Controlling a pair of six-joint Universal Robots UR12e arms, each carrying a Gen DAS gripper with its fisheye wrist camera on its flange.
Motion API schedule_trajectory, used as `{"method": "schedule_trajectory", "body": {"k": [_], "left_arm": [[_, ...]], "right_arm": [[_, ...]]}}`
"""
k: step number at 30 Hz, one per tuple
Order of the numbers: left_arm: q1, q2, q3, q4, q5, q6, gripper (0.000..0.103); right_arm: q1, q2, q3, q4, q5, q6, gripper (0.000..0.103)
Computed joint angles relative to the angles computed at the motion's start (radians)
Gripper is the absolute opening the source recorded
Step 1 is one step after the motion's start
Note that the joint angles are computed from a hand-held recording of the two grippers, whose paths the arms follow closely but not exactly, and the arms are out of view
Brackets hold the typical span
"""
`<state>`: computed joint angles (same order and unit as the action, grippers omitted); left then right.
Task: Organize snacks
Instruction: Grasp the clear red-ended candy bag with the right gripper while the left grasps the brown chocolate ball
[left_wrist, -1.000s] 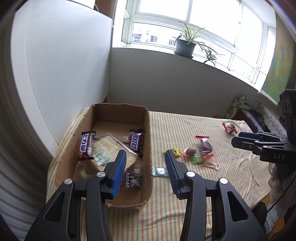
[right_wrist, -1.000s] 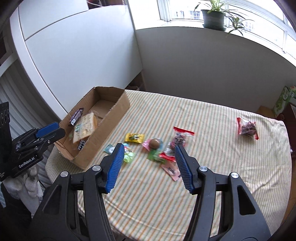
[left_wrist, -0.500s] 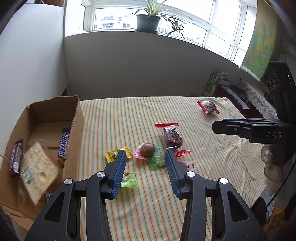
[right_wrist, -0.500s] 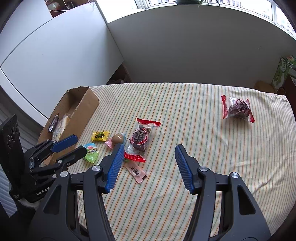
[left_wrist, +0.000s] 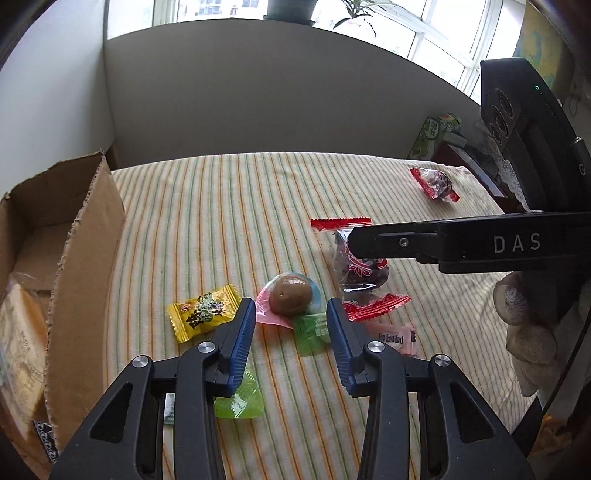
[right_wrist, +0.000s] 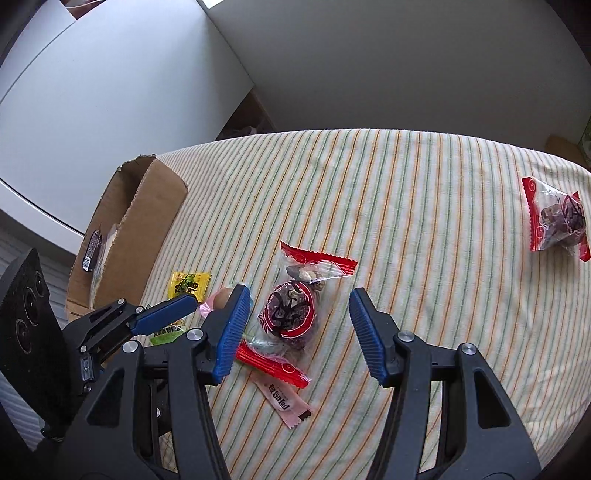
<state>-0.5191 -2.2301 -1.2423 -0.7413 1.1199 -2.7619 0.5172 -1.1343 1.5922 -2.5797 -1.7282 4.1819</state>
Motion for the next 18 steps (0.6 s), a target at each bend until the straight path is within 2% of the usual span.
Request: {"method": "schedule_trajectory", "body": {"k": [4,6,9,12,18], "left_arm": [[-0.001,-0.009,0.013,-0.015,-0.004,0.001,0.037],[-0.003,-0.013,0.015,-0.003,0.011,-0.003,0.037],[-0.005,-0.021,0.025,-0.008,0.021,-0.013,0.037],[-0.013,-0.025,0.027,-0.017,0.018,0.013,0.037],[-0.020,-0.028,0.026,-0.010,0.029,0.019,0.032]], "right_arm": [[-0.003,0.013,-0.017,0.020,0.009,-0.010,0.059],[-0.003,0.019,-0.029,0.042,0.007,-0.017,0.053],[-0.006,0.031,-0.044,0.064,0.015,-0.020,0.052],[-0.005,0.038,-0.054,0.076,0.013,-0.029,0.049],[-0.004,0.038,-0.057,0.079,0.016,-0.038,0.040]]}}
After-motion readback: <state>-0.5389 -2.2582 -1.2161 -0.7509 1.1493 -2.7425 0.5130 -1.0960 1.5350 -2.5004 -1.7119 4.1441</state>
